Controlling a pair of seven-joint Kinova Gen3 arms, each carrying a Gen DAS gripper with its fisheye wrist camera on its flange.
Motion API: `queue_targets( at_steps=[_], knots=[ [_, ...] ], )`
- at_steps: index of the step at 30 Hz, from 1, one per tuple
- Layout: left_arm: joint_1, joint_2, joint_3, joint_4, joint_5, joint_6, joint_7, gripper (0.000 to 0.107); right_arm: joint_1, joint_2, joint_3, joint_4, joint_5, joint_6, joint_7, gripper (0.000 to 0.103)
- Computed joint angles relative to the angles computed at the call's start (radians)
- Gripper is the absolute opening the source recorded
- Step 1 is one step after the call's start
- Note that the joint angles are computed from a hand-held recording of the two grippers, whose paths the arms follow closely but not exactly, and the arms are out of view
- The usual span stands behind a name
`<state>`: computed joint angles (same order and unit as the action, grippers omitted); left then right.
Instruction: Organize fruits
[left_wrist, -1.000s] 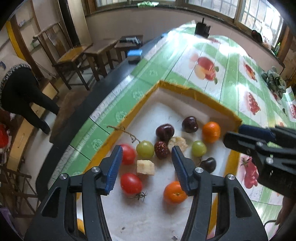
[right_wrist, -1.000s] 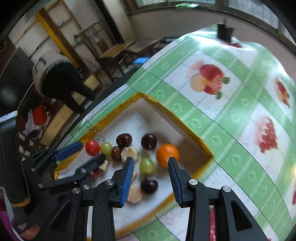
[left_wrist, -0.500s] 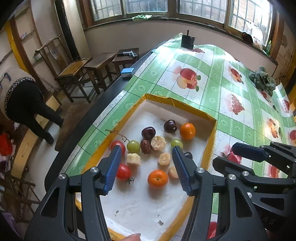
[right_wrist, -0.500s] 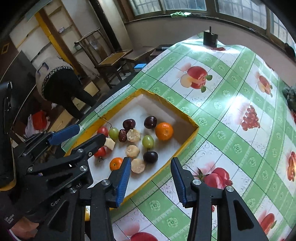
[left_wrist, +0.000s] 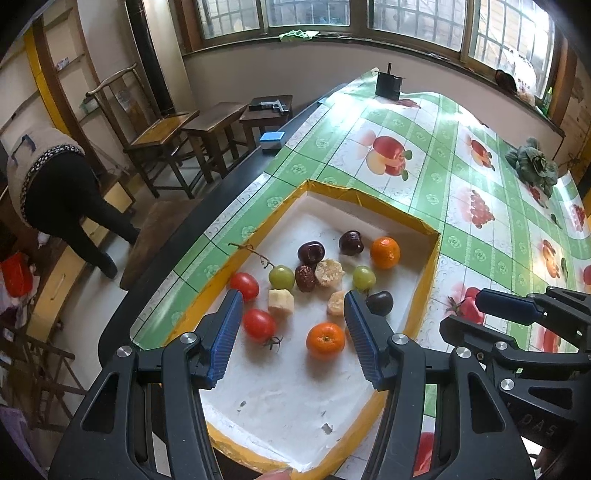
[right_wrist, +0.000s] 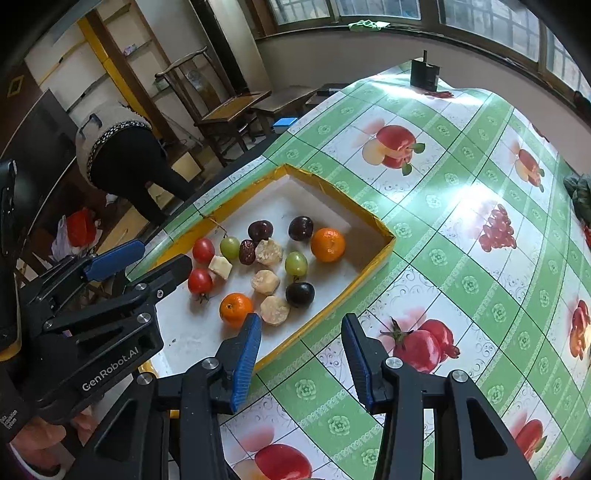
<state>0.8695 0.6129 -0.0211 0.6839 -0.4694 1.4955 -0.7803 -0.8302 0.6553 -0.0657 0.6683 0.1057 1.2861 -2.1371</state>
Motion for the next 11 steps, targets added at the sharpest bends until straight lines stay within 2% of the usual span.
queue_targets(
  at_steps=[11],
  knots=[
    [-0.001, -0.023, 0.003, 0.05, -0.019, -0.032, 0.039, 0.057, -0.002, 0.027, -0.003, -0.042, -0.019, 0.025, 0.023, 0.044]
  ],
)
